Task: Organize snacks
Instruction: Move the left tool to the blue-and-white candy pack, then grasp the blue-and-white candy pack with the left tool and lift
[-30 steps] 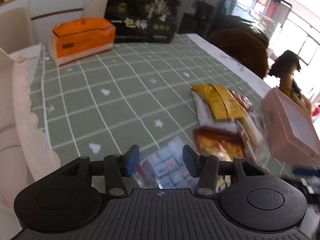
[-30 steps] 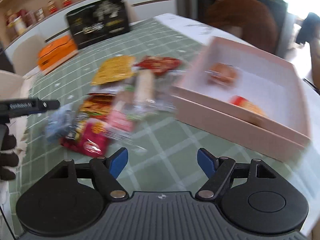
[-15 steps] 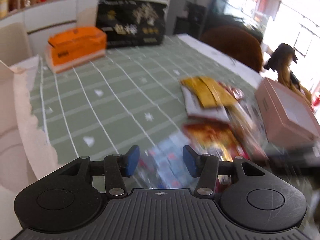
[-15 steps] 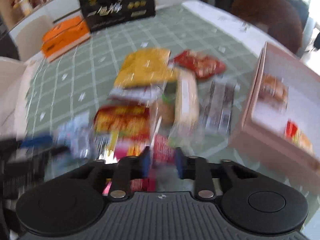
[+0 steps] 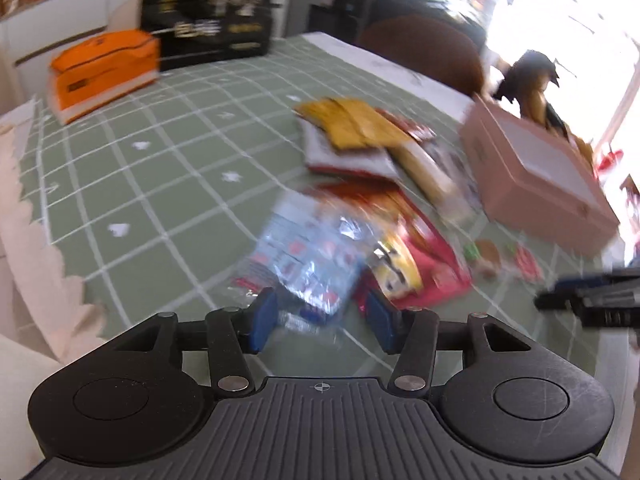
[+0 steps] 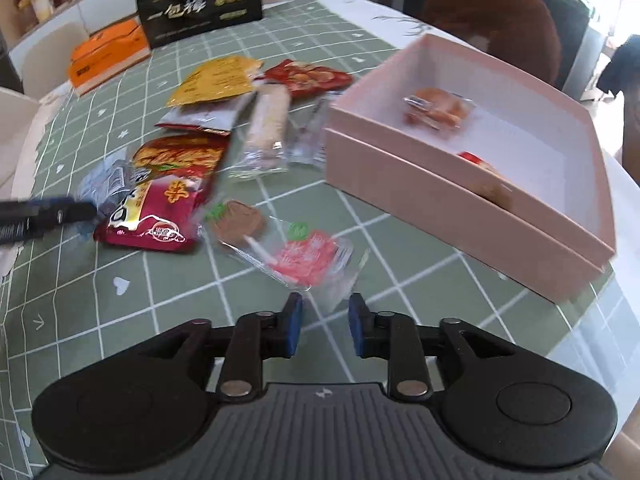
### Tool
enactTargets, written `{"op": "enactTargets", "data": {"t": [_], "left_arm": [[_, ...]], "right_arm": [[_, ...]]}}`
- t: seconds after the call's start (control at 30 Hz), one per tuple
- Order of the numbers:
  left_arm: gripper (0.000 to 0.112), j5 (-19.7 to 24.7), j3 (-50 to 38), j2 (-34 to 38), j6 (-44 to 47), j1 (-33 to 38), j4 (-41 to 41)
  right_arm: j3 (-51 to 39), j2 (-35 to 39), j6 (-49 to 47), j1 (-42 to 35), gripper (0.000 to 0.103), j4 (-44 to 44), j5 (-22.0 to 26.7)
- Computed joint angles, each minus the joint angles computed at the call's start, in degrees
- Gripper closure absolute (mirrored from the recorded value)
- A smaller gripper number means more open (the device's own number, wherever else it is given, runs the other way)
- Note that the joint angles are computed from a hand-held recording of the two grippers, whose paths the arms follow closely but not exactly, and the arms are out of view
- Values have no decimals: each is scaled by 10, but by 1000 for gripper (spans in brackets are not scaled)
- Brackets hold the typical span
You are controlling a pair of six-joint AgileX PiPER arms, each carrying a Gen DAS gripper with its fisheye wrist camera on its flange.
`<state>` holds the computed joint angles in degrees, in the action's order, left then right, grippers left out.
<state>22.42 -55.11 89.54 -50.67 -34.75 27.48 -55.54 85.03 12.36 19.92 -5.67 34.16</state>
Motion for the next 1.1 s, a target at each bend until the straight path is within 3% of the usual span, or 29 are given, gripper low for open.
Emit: {"op": "enactTargets", "data": {"t": [0.1, 0.2, 0.4, 0.5, 0.57, 0.6, 0.63, 0.67, 0.73, 1.0, 1.1], "left_arm": [[50, 44, -27, 19, 6, -47, 41], [44, 82, -48, 40, 0, -81, 91], [43, 97, -76, 67, -77, -53, 118], [45, 91, -88, 74, -52, -44, 102], [54, 101, -93, 72, -48, -49, 96], [69, 107, -91, 69, -54, -55, 101], [76, 110, -87, 65, -61, -62, 106], [100, 102, -78, 56, -51, -65, 93], [98, 79, -60, 41, -41, -67, 62], [98, 59, 1, -16, -78, -111, 37], [94, 5, 41, -49, -96, -95, 19]], "right_arm": [[19, -6, 33, -1, 36, -29, -11], [44, -16, 54, -5, 26, -48, -38], [72, -28, 113, -1, 14, -94, -68], [91, -33, 158, 3, 10, -130, -89], [100, -35, 191, 8, 7, -155, -97], [102, -35, 203, 9, 6, -165, -101], [104, -35, 212, 11, 6, -172, -103], [104, -35, 218, 12, 6, -176, -103], [105, -34, 218, 14, 6, -177, -106], [74, -3, 192, 19, 6, -157, -115], [57, 11, 203, 27, 6, -158, -111]]}}
